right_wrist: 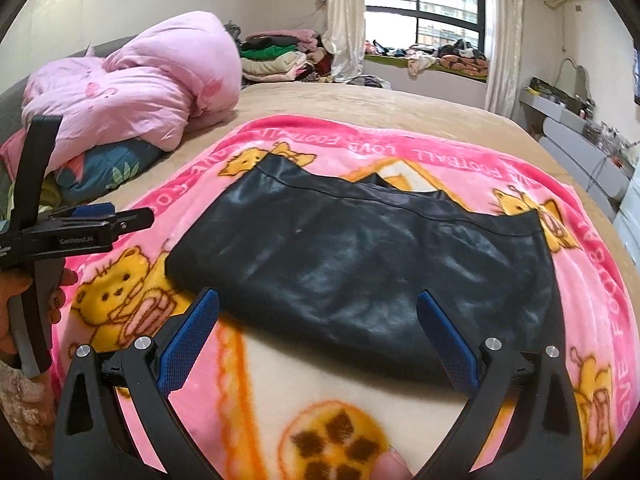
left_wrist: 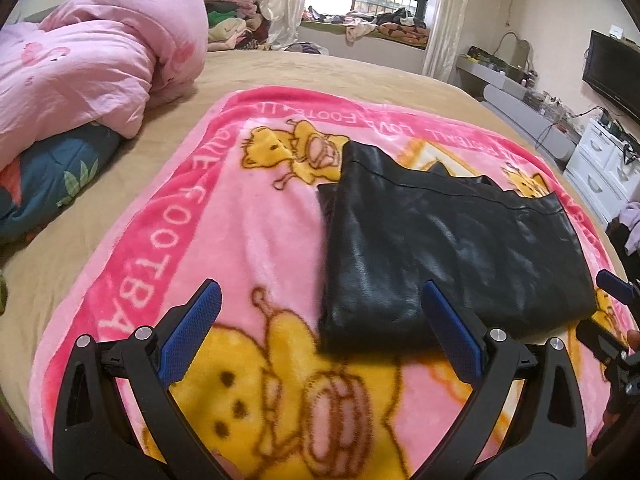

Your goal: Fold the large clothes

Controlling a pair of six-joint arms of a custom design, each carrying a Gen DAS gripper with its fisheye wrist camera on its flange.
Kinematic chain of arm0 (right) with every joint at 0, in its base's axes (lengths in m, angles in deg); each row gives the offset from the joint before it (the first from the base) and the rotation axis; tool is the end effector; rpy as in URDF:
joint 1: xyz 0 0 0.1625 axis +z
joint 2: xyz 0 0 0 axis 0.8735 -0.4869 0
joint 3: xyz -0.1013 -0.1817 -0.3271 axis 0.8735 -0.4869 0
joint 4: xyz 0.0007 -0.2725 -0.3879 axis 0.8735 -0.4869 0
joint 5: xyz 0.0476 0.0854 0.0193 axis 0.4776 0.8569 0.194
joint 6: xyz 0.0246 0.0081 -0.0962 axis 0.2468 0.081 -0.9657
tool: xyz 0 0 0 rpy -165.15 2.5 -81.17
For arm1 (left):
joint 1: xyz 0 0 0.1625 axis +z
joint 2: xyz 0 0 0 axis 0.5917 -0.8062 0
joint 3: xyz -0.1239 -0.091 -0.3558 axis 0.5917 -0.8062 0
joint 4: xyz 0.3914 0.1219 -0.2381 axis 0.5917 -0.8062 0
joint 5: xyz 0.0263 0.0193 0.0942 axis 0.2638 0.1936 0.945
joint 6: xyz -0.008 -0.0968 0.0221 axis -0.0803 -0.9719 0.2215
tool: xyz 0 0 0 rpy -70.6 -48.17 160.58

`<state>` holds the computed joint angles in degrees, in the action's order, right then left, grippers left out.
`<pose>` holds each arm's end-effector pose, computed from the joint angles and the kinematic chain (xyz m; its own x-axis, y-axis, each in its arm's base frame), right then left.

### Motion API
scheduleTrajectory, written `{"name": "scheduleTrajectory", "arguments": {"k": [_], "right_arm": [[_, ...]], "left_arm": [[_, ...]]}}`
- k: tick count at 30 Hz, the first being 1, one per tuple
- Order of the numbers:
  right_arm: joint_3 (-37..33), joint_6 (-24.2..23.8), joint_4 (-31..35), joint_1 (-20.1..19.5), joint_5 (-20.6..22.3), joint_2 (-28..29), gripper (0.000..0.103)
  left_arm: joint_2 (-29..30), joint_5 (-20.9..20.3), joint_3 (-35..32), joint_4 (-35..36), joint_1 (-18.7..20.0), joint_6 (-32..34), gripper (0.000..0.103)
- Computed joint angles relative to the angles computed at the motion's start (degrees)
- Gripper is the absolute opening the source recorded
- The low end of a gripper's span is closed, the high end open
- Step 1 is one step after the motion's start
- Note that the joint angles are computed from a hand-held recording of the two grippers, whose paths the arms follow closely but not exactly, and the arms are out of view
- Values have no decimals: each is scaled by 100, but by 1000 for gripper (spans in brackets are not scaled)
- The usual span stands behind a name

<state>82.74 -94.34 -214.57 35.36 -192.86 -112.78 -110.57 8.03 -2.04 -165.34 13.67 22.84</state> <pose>0.1755 -0.7393 0.2896 -0.6504 -0.2486 0.7178 -0.6942 0.5781 -0.4288 -0.3258 -0.7222 0.1601 -0.7848 -0.0731 -0.6155 0.4108 0.6823 -0.6048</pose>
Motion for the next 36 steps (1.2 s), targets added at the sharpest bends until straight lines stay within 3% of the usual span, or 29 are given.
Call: {"name": "scheduleTrajectory", "arguments": {"k": [11,16,18,19,22,26,30,33,36], "right_arm": [[-336,-447,177,138,-82,531,98],[-736,-92,-155,109,-514,869,96],[-1051,54,-346,65,-912,1102,82],[-1249,207,-297,27,-1176,1224,76],[-1529,754,374,-133,-1458,1320,76],[-1551,1313,1080,-367,-1013,1204,76],[-1647,1403,1448,-335,-1030,1157,75],[-1815,1424,1413,-292,-734,1111,65],[-2540,1339,1362,-236,-894,1503,56]], "left_arm": [[-44,59,-54,233,138,-258,94],[-8,-3,-141,364,220,-363,94],[25,-70,-197,432,262,-407,94],[65,-106,-250,479,289,-427,94],[172,-281,-392,593,363,-465,94],[387,-711,-703,773,500,-497,94],[691,-1176,-1122,1057,649,-629,94],[836,-1506,-1290,1019,730,-699,94],[935,-1734,-1416,982,786,-668,94]]}}
